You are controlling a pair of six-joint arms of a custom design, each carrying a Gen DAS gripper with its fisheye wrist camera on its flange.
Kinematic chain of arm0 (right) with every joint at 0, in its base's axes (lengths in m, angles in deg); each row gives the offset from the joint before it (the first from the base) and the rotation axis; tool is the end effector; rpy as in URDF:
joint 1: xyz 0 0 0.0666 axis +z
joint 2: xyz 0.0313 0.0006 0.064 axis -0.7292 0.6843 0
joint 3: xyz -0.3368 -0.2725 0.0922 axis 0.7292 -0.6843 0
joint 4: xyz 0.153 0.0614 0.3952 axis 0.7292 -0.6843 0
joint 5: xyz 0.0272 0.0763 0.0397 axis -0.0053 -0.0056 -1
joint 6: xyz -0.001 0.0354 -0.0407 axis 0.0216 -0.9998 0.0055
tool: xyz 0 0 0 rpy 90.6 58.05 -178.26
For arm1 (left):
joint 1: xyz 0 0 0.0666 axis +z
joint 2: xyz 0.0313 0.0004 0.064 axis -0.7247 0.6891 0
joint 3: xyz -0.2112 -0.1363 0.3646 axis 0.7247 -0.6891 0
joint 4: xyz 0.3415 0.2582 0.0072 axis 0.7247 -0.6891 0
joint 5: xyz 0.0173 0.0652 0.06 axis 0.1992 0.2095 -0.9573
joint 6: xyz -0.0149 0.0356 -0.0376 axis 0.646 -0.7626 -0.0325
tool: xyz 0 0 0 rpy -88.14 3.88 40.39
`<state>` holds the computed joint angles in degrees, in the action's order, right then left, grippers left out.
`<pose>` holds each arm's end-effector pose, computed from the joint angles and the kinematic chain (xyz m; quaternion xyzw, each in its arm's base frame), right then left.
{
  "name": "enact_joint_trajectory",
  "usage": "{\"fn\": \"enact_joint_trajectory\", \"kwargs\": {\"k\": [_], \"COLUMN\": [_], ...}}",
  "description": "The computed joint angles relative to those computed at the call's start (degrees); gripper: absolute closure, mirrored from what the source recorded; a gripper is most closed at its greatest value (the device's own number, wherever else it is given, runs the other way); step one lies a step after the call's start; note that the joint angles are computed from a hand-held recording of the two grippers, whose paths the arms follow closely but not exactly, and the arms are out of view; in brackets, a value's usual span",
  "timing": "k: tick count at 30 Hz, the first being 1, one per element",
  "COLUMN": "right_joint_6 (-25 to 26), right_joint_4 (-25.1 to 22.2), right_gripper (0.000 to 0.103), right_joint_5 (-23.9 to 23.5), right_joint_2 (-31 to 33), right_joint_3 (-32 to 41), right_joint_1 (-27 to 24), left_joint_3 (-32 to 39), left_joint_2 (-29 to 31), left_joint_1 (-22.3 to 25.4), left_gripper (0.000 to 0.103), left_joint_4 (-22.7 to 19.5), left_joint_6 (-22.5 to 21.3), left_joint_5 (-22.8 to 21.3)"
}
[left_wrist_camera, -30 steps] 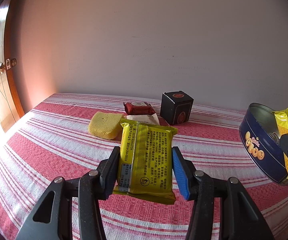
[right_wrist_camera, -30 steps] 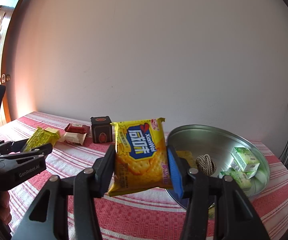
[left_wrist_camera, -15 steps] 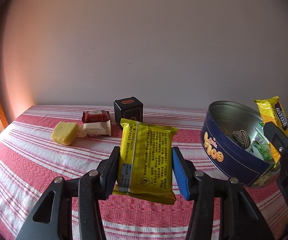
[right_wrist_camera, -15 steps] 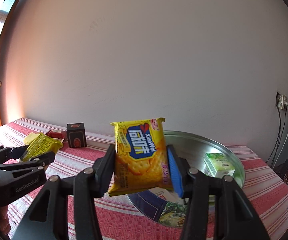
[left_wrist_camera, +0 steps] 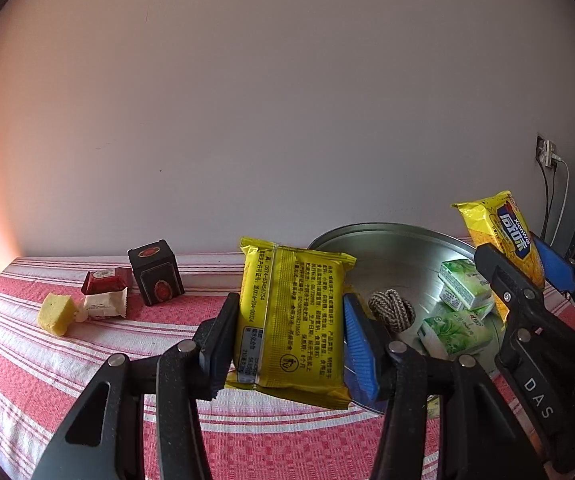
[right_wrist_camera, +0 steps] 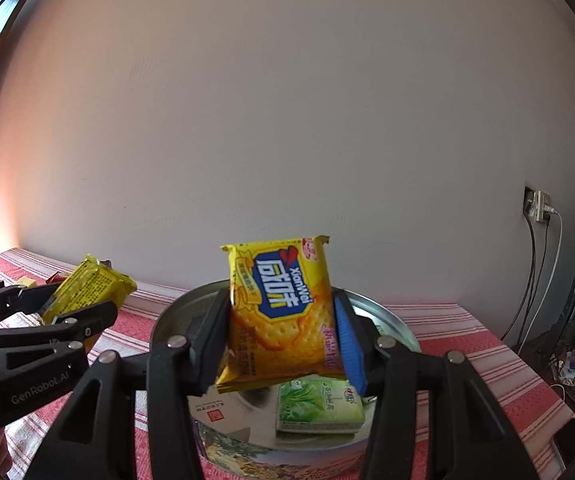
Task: Organize objects
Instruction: 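Carry both yellow packs over the blue tin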
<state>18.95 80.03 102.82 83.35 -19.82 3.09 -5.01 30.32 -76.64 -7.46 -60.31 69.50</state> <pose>0.3451 0.3621 0.2947 0.0202 0.7774 -0.1005 0.6206 0.3855 -0.2149 0.2826 0.0903 0.8393 -0.0792 0.5303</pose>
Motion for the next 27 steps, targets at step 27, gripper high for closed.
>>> {"fn": "enact_joint_trajectory", "kwargs": {"k": [27], "right_joint_6": [1.9], "right_joint_4": [-0.4], "right_gripper": [0.053], "right_joint_5": [-2.4], "right_joint_2": [-3.5], "right_joint_3": [-3.7], "right_joint_1": [-7.6], "left_joint_3": [4.7], "left_joint_2": [7.4], "left_joint_1": [-2.1], "left_gripper": [0.051], "left_joint_4": [4.9], "left_joint_6": [3.8], "left_joint_5": [7.1]}}
